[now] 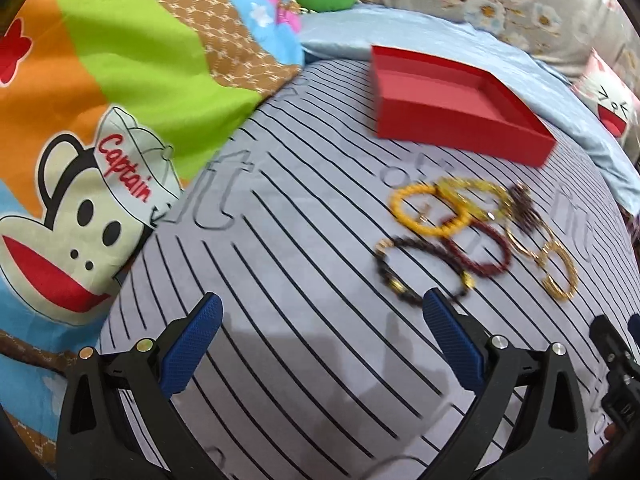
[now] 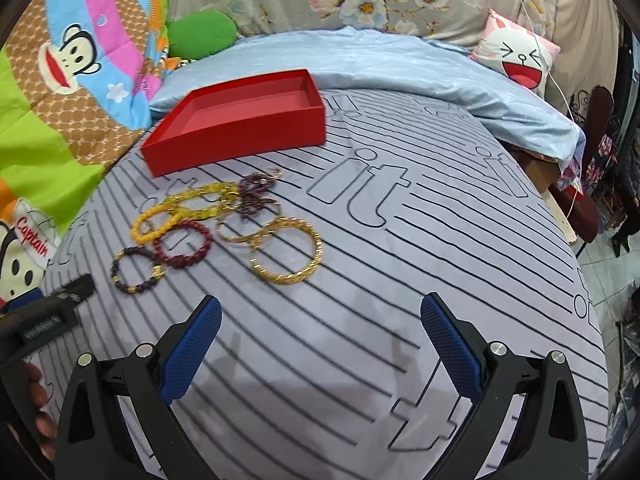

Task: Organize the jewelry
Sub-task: 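Grasp the braided gold bangle with the right tool while the left tool grasps the black-bead bracelet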

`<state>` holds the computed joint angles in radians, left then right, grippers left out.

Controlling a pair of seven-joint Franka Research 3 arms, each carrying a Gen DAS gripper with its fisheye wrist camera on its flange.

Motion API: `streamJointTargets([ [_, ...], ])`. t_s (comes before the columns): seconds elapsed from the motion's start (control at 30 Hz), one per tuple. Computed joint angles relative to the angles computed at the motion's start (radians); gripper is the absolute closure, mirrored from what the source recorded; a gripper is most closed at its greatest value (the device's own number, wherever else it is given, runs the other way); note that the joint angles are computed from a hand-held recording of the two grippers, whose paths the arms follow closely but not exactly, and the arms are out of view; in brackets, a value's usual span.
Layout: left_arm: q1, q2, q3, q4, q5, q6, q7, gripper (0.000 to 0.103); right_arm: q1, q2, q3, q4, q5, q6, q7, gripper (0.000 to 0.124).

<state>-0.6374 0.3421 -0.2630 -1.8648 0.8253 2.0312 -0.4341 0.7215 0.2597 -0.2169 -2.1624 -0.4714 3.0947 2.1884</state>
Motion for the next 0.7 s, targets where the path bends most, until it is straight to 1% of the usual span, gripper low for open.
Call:
streamJointTargets([
  [0.07, 0.006, -0.002, 0.002, -0.007, 0.003, 0.004, 0.015, 0.007, -0.031, 0.018, 0.037, 0.019, 0.032, -0.009, -0.040, 0.028],
  [0.1, 0.010, 0.000, 0.003, -0.008, 0.004, 0.010, 0.021, 0.007, -0.035, 0.025, 0.043, 0.026, 0.043, -0.013, -0.054, 0.028],
  [0.2, 0.023, 0.001, 0.006, -0.017, 0.003, 0.047, 0.030, 0.007, -0.080, 0.060, 0.104, 0.068, 0.115, -0.033, -0.137, 0.028],
  [0.27, 0.029, 0.007, 0.009, -0.017, 0.003, 0.073, 0.040, 0.007, -0.094, 0.080, 0.127, 0.090, 0.159, -0.040, -0.187, 0.028],
  [0.43, 0.025, 0.036, 0.017, 0.010, 0.022, 0.113, 0.072, 0.007, -0.096, 0.132, 0.149, 0.152, 0.243, -0.067, -0.283, 0.031],
  [0.53, 0.018, 0.058, 0.024, 0.035, 0.026, 0.125, 0.100, 0.007, -0.091, 0.159, 0.152, 0.186, 0.278, -0.087, -0.322, 0.038],
  [0.63, 0.015, 0.070, 0.032, 0.049, 0.023, 0.135, 0.117, 0.007, -0.098, 0.179, 0.166, 0.212, 0.315, -0.104, -0.360, 0.048],
  [0.67, 0.015, 0.072, 0.035, 0.051, 0.021, 0.140, 0.119, 0.007, -0.101, 0.183, 0.170, 0.215, 0.331, -0.107, -0.374, 0.053],
  [0.7, 0.016, 0.073, 0.037, 0.052, 0.018, 0.142, 0.121, 0.007, -0.073, 0.185, 0.139, 0.213, 0.315, -0.096, -0.356, 0.056],
])
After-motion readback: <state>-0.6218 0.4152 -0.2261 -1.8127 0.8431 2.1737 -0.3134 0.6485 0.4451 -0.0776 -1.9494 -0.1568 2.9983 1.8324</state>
